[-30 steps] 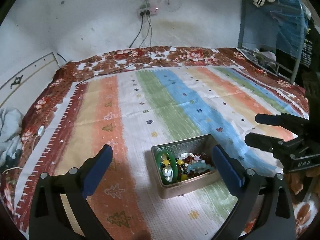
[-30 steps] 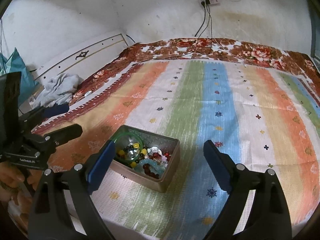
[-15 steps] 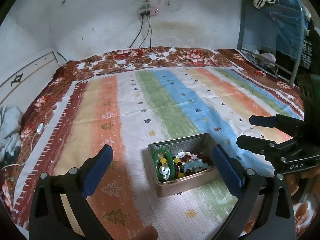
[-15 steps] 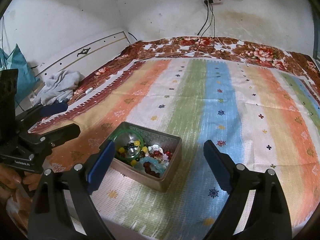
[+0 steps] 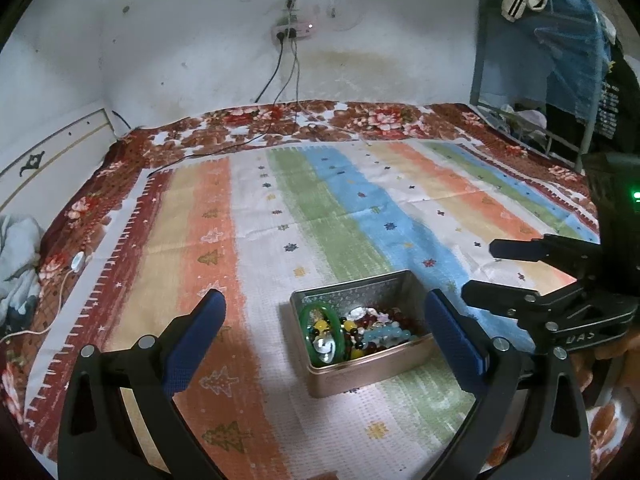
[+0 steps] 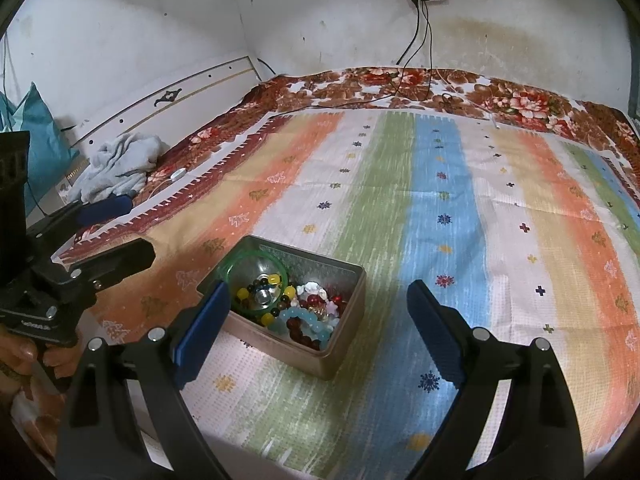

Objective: Organize jewelry

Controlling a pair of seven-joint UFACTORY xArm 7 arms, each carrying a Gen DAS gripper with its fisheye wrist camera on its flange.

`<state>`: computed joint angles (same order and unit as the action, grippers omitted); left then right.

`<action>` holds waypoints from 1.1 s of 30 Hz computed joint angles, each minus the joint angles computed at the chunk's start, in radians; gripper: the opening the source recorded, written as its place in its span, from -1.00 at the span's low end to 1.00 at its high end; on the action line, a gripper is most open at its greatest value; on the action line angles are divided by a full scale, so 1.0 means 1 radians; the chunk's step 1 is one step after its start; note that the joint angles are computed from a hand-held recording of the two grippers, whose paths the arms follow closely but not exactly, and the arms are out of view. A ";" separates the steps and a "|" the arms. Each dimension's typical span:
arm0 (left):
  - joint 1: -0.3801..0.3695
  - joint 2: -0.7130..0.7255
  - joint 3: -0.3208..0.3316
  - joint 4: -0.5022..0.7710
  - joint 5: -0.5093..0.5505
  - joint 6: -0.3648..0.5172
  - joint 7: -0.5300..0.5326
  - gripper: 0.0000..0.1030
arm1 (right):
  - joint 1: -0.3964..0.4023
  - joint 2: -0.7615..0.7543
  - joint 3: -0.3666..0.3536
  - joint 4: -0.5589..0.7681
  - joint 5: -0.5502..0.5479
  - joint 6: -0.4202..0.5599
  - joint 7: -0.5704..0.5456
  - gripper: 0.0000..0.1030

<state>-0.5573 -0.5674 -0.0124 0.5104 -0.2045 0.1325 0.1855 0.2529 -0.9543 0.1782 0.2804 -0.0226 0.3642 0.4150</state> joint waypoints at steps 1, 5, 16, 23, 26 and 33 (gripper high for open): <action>0.000 -0.002 -0.002 -0.003 0.001 -0.008 0.000 0.89 | 0.001 0.000 -0.001 0.000 0.000 0.000 0.000 0.72; -0.028 -0.008 0.020 -0.012 -0.002 -0.031 0.012 0.89 | 0.001 0.000 -0.001 0.001 -0.001 0.001 0.000 0.72; -0.012 0.006 0.015 -0.007 -0.008 -0.021 0.006 0.89 | 0.003 0.002 -0.002 -0.004 0.001 -0.003 0.000 0.72; 0.029 0.008 -0.015 -0.009 0.012 -0.019 -0.040 0.88 | 0.004 0.002 0.003 -0.005 0.000 -0.005 0.006 0.72; 0.043 0.011 -0.027 -0.001 0.022 -0.001 -0.060 0.87 | 0.005 0.003 0.001 -0.004 -0.001 -0.004 0.005 0.72; 0.050 0.013 -0.039 0.004 0.032 0.011 -0.065 0.86 | 0.004 0.004 0.002 -0.003 -0.002 -0.004 0.008 0.72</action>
